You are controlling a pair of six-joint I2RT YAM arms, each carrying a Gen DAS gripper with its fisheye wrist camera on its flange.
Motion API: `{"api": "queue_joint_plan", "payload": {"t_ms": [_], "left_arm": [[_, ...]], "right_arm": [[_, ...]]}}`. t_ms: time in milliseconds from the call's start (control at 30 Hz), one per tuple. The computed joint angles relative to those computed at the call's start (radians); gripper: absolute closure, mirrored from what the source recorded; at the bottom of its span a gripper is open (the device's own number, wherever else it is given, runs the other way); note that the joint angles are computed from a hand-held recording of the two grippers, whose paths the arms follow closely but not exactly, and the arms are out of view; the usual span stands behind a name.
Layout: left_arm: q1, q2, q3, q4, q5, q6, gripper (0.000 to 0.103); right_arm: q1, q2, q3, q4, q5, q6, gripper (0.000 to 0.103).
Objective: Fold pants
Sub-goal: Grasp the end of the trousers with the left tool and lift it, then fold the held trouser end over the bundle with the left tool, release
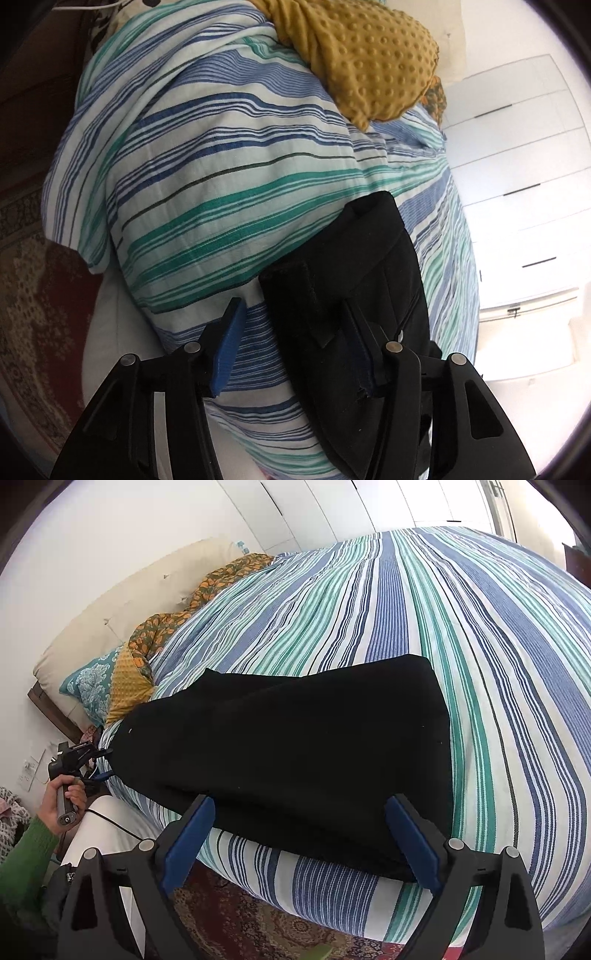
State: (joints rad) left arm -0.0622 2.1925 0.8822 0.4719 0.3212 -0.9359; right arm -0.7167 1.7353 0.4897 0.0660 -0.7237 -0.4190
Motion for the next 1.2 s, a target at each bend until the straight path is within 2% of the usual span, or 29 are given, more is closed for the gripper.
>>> {"api": "queue_joint_plan", "payload": {"t_ms": [67,233,333,400,433,467,500,567,600,733,800,900,1000,1100,1200], "left_arm": [[0.003,0.009,-0.005,0.050,0.018,0.003,0.059],[0.022,0.066,0.043,0.070,0.071,-0.010,0.060],[0.036,0.102,0.091,0.059,0.110,-0.008,0.049],[0.029,0.115,0.138,0.008,0.113,0.015,0.041],[0.023,0.114,0.157,-0.025,0.103,0.032,0.042],[0.014,0.109,0.173,-0.058,0.083,0.051,0.044],[0.004,0.095,0.173,-0.079,0.053,0.072,0.062],[-0.004,0.061,0.128,-0.030,0.034,0.082,0.079],[-0.009,0.040,0.097,0.003,0.027,0.070,0.082],[-0.052,-0.097,-0.020,0.089,-0.001,0.020,0.084],[-0.114,-0.202,-0.050,0.085,-0.023,0.032,0.084],[-0.278,-0.339,-0.002,-0.044,-0.123,0.138,0.084],[-0.486,-0.352,0.138,-0.183,-0.233,0.257,0.084],[-0.672,-0.219,0.356,-0.320,-0.329,0.368,0.083],[-0.795,0.016,0.646,-0.490,-0.344,0.426,0.081]], "right_arm": [[0.000,0.001,-0.001,0.002,0.001,-0.003,0.009],[0.002,0.001,-0.001,0.005,0.003,-0.001,0.009],[0.008,0.003,-0.004,0.012,0.011,-0.002,0.009],[0.012,0.002,-0.006,0.016,0.015,-0.002,0.009],[0.013,0.001,-0.008,0.018,0.016,-0.001,0.008],[0.012,0.002,-0.008,0.018,0.015,-0.002,0.008],[0.011,0.004,-0.007,0.018,0.013,-0.002,0.009],[0.012,0.003,-0.006,0.017,0.011,0.004,0.009],[0.011,0.004,-0.005,0.016,0.009,0.004,0.009],[0.004,0.012,0.005,0.007,0.002,0.006,0.009],[-0.004,0.022,0.011,0.002,-0.008,0.005,0.009],[-0.009,0.030,0.014,0.004,-0.016,0.013,0.008],[-0.001,0.033,0.016,0.012,-0.014,0.028,0.008],[0.001,0.035,0.017,0.014,-0.016,0.034,0.008],[-0.004,0.032,0.019,0.006,-0.026,0.031,0.008]]}}
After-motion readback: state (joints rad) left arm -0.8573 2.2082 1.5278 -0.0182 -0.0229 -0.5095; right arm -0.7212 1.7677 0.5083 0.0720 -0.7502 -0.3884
